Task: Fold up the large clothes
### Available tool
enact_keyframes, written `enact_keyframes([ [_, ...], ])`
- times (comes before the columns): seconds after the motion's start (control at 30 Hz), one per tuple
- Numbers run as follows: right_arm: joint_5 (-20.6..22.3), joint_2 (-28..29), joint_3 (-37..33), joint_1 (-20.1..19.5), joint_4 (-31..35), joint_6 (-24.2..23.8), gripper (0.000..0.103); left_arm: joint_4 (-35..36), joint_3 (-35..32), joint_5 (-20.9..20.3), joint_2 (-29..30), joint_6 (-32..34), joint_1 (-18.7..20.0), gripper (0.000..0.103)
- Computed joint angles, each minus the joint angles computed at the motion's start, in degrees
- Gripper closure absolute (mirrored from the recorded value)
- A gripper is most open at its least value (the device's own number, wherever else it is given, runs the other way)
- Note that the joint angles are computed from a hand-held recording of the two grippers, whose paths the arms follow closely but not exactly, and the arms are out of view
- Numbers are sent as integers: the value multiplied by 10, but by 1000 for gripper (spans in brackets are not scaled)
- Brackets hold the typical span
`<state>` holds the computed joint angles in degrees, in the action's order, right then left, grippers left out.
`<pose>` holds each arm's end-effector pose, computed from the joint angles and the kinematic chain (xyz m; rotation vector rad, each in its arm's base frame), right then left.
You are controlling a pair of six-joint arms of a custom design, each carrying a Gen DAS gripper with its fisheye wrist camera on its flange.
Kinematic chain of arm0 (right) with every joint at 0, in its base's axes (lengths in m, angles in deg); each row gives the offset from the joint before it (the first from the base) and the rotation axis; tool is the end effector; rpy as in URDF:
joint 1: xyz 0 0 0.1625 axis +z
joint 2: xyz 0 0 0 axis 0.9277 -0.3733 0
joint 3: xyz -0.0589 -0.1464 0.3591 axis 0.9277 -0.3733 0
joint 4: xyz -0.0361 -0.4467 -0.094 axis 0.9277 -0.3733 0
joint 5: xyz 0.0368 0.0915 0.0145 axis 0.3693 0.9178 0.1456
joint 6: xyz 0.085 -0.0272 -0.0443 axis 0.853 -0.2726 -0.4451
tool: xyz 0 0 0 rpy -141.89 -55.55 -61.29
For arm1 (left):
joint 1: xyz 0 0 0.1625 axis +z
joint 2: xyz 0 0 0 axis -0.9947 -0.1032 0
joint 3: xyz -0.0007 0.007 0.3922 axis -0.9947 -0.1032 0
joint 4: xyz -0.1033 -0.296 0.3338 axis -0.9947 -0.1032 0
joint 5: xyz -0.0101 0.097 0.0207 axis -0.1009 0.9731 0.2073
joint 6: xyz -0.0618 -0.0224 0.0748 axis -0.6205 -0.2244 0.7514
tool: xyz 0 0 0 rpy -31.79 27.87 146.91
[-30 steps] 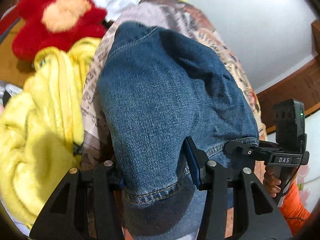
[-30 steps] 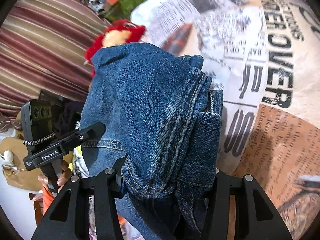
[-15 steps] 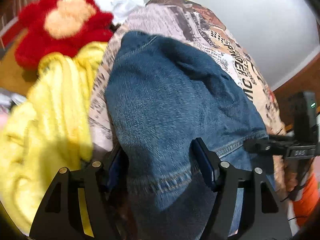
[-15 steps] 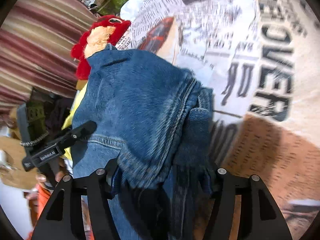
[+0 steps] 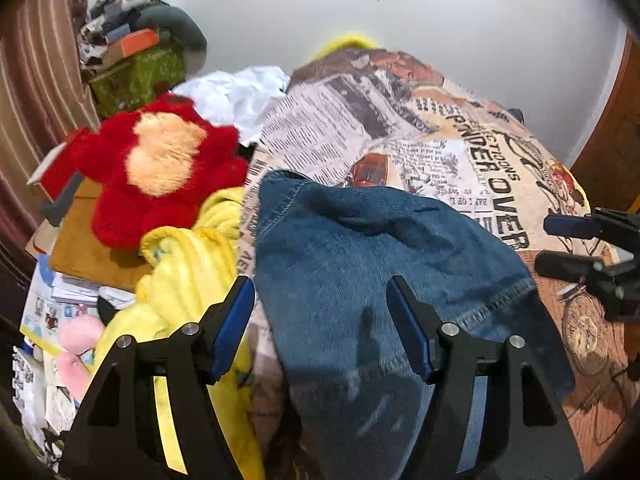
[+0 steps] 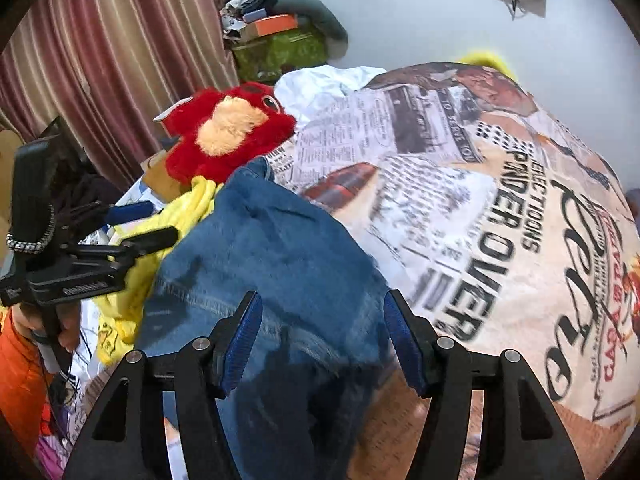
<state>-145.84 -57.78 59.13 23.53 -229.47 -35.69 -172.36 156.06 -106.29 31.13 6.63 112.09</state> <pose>0.0942 -0.3356 0.3802 0.2758 -2.4222 0.7513 -0.3915 -0.4222 0.0404 0.9595 2.4414 -0.4745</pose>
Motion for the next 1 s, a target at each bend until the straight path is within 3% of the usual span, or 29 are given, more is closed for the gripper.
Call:
enact_keyframes([
  [0.1,4,53,-10,-15,-31,1,43,12,-38,-11,43,1,23,35],
  [0.27,21,104,-29,-76,-34,21,43,14,-94,-21,102,-8,56,35],
  [0.43,70,91,-36,-138,-55,33,43,-6,-119,-15,126,-17,65,35],
  [0.53,87,67,-38,-153,-48,64,43,-21,-113,2,119,-23,56,35],
  [0.73,84,10,-24,-107,-27,49,43,-39,-71,-13,71,-18,31,35],
  [1.0,68,-37,25,-31,28,35,43,7,10,-32,4,-18,-20,35],
])
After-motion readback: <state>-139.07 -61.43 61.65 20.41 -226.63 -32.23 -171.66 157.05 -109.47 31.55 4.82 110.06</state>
